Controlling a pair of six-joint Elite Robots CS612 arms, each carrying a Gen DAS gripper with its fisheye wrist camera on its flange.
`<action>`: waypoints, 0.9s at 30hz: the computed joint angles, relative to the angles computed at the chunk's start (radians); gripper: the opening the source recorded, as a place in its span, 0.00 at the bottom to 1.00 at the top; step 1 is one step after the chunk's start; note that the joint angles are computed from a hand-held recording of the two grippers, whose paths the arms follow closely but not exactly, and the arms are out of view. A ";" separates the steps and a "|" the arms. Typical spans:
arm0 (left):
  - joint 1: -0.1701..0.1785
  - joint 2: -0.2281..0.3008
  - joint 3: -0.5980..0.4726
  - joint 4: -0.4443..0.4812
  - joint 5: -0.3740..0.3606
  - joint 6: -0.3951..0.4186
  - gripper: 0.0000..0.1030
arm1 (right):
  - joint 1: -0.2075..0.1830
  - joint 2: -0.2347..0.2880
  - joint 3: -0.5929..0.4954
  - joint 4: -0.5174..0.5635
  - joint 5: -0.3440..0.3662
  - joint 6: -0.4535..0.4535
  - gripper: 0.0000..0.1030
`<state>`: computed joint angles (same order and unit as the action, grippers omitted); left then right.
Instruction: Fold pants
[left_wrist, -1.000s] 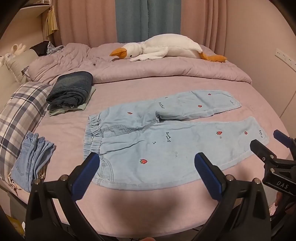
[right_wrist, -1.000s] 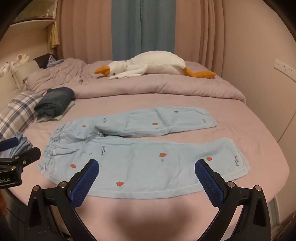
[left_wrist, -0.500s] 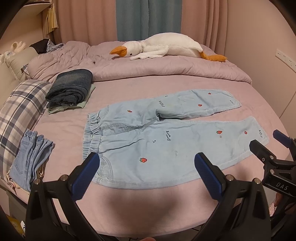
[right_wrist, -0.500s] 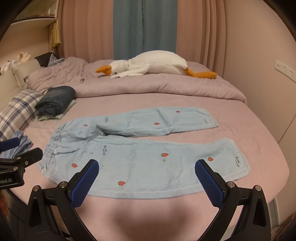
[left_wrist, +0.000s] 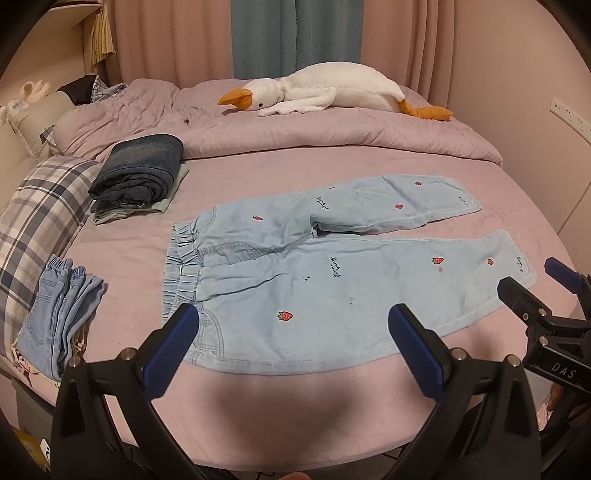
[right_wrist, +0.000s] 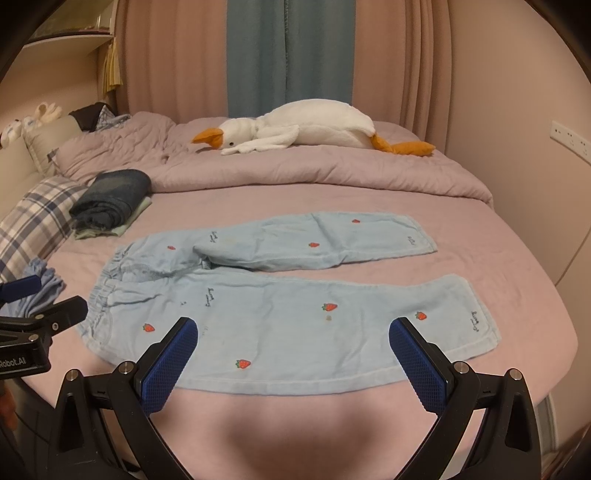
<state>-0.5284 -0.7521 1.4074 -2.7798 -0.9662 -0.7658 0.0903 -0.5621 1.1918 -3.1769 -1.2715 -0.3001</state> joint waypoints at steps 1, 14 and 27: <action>0.000 0.001 0.002 -0.018 0.000 -0.004 1.00 | 0.000 0.000 0.000 -0.001 0.000 -0.001 1.00; 0.001 0.003 0.013 -0.073 -0.007 -0.016 1.00 | 0.002 -0.001 0.006 -0.001 -0.006 -0.008 1.00; 0.078 0.016 0.049 -0.103 -0.339 -0.246 1.00 | 0.016 0.028 -0.036 0.102 0.007 -0.078 1.00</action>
